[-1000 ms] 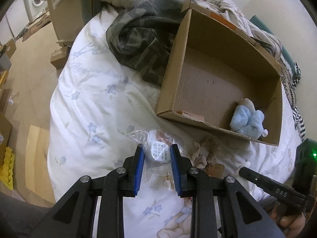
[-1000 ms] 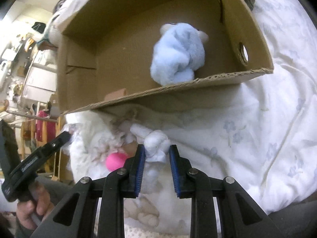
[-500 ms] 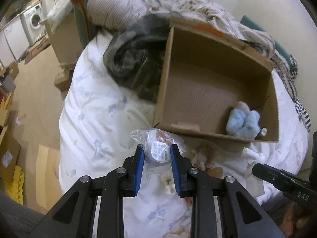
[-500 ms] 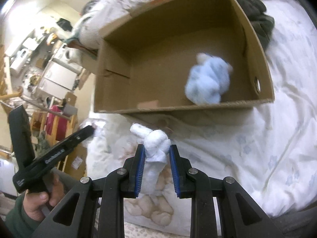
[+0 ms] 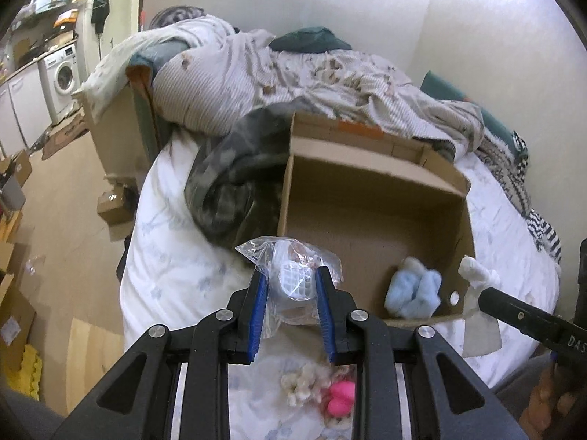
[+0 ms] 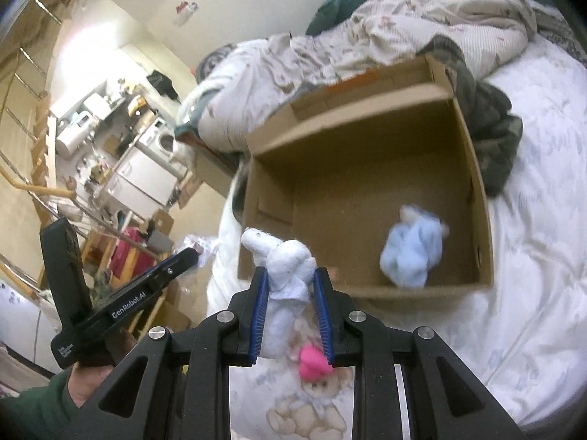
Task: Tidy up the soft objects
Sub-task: 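Lift both items over the box and lower them inside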
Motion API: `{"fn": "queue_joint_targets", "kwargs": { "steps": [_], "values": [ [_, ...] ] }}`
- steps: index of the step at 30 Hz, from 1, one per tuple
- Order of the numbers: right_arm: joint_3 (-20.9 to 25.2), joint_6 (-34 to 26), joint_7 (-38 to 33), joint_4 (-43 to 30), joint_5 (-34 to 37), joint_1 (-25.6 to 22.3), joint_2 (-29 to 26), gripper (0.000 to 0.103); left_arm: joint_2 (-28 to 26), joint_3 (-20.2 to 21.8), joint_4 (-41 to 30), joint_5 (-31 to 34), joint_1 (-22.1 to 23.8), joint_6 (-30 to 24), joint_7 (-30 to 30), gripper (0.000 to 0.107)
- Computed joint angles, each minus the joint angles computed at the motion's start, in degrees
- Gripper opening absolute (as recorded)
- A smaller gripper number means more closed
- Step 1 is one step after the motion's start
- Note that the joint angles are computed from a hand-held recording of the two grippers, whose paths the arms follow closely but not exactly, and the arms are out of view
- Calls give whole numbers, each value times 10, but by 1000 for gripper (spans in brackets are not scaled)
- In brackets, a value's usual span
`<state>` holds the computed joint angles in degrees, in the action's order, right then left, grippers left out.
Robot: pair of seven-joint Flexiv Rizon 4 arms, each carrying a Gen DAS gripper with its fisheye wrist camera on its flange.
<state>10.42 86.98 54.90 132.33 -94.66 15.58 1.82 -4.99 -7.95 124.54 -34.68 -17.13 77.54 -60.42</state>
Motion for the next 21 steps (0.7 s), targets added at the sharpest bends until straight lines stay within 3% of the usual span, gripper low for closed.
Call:
{"fn": "queue_joint_targets", "kwargs": {
  "steps": [4,9,11,13,16,21],
  "values": [
    [-1,-18,-70,4,52,-4,6,27,-23,-5,-31,22,1,3,0,24],
    [-10,-29,-26,5,2,-20,-2,27,-58,-27,-55,30,8,28,18,24],
    [-8,-36,-22,16,20,-21,-8,27,-68,-44,-48,18,14,50,41,24],
    [-16,-18,17,16,-1,-27,-19,27,-79,-56,-42,15,18,70,54,24],
    [-5,-35,-39,28,68,-20,-25,27,-89,-71,-44,6,28,58,52,24],
    [-11,-26,-59,28,92,-17,-44,27,-100,-93,-46,-14,36,57,79,24]
  ]
}}
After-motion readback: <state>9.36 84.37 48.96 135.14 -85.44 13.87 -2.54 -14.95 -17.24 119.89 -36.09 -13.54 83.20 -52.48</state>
